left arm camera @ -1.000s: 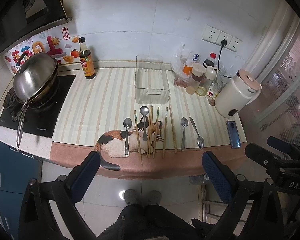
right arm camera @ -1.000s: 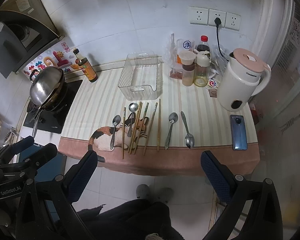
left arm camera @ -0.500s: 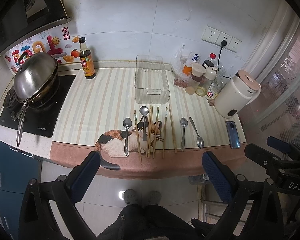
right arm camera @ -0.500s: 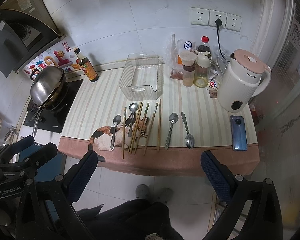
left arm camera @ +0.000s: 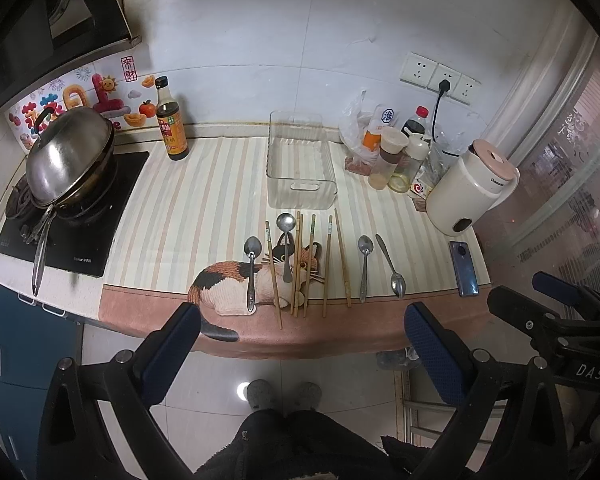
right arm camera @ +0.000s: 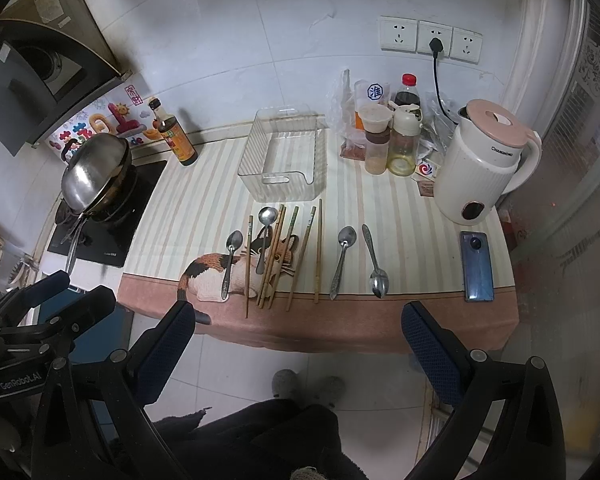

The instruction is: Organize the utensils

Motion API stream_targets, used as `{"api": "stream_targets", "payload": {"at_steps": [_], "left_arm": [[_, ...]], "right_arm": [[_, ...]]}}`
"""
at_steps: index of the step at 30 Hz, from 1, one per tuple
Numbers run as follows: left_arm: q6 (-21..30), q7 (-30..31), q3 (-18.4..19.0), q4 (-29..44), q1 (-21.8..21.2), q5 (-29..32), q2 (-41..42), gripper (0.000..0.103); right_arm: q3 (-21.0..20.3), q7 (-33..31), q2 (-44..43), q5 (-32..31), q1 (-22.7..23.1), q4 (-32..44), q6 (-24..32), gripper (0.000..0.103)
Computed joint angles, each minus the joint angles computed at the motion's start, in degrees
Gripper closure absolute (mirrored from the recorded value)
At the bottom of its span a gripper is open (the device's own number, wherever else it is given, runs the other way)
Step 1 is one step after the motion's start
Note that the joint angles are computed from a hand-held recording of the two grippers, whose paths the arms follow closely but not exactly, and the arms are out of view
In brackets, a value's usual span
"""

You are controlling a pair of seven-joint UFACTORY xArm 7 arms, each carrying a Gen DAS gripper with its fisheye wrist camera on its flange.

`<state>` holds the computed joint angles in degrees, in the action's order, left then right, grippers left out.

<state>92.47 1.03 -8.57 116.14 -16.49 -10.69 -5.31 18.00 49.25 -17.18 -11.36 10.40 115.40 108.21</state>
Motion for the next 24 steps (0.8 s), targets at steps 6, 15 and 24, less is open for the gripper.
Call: {"api": "stream_targets", "payload": {"at_steps": [6, 15, 24], "left_arm": [[-0.09, -0.25, -0.07, 0.07, -0.09, 0.09, 0.02, 0.0], [-11.56, -3.83, -2.6, -7.19, -0.99, 10.34, -1.71, 0.0], [-22.6, -10.39, -4.38, -18.58, -1.63, 25.61, 0.0, 0.0]], "right_arm": [[0.09, 0.09, 0.02, -0.04, 0.04, -0.07, -0.17, 0.0], [-1.54, 1.1, -0.85, -0.69, -0.52, -4.1, -2.18, 0.0], [-6.88, 0.49, -11.23, 1.46, -4.06, -28.45, -12.61, 0.005]]}}
